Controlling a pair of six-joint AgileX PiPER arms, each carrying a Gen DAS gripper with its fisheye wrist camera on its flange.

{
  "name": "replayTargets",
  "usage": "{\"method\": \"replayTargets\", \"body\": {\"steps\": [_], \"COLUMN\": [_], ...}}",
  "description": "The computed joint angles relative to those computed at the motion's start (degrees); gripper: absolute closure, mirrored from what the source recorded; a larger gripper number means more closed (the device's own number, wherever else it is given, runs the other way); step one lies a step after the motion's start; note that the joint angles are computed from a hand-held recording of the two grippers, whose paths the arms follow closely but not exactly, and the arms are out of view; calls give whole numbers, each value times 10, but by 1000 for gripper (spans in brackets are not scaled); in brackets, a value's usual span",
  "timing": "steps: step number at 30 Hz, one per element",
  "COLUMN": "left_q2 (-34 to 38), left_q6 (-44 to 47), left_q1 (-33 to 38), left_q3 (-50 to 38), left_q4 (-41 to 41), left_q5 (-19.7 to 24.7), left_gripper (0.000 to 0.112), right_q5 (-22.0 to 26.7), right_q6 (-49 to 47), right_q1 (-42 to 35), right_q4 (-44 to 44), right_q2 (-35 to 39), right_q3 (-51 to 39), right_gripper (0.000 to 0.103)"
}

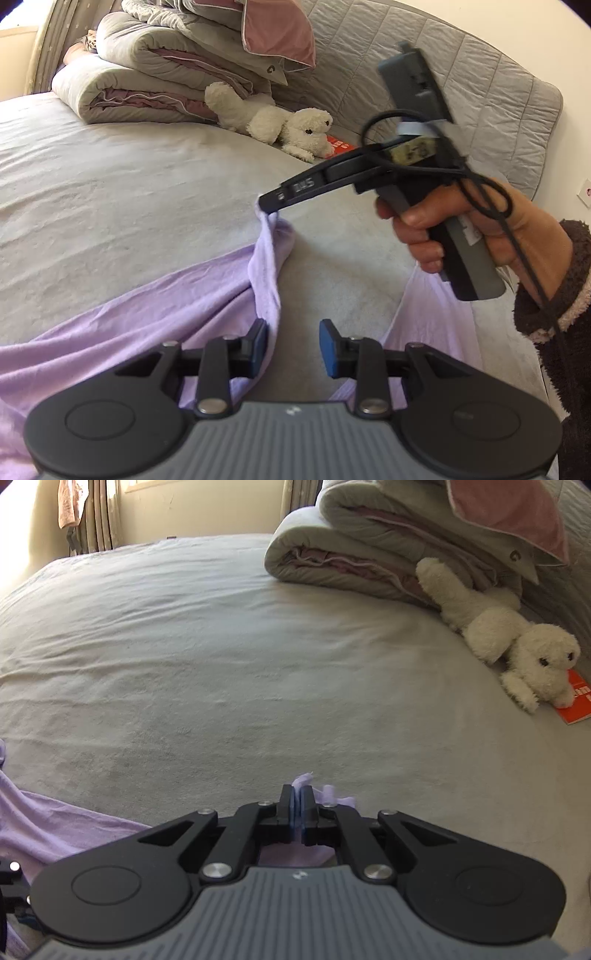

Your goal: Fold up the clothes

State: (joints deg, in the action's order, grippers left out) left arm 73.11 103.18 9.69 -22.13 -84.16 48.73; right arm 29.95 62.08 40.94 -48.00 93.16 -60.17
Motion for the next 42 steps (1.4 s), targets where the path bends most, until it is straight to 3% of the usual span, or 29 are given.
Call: {"method": "replayTargets", "body": {"steps": [3, 6, 12, 14, 15, 17, 25, 27, 28, 29, 34, 42], "left_q2": [-5, -6, -7, -8, -8, -8, -8, -8, -8, -8, -10, -29], "left_q6": [4, 5, 6, 8, 9, 11, 14, 13, 13, 12, 16, -6], "left_q1": [-3, -8, -14, -16, -17, -19, -22, -25, -26, -28, -11, 2], "left_q3": [2, 1, 1, 2, 2, 3, 6, 5, 5, 5, 6, 5], "left_q4": [3, 11, 23, 22, 21, 19, 15, 13, 12, 11, 9, 2], "left_q5": [-4, -8, -11, -13, -15, -17, -19, -22, -24, -25, -6, -23], "left_gripper": [89, 93, 93, 93, 93, 92, 90, 90, 90, 90, 83, 77], "right_q5": [5, 18, 34, 25, 17, -8, -92, -108, -112, -108, -43, -1], "right_q6": [36, 25, 15, 29, 33, 67, 194, 253, 286, 297, 306, 331], "right_q1": [6, 11, 27, 20, 11, -8, -60, -55, -50, -42, -14, -47], "right_q4": [-21, 13, 66, 55, 49, 8, -170, -236, -278, -298, -346, -415], "right_q2": [-81, -148, -184, -194, -195, -191, -102, -90, -87, -85, -68, -30], "right_q3": [66, 128, 200, 206, 206, 206, 192, 202, 207, 207, 190, 152], "right_gripper": [101, 100, 99, 88, 85, 60, 59, 69, 89, 102, 102, 102]}}
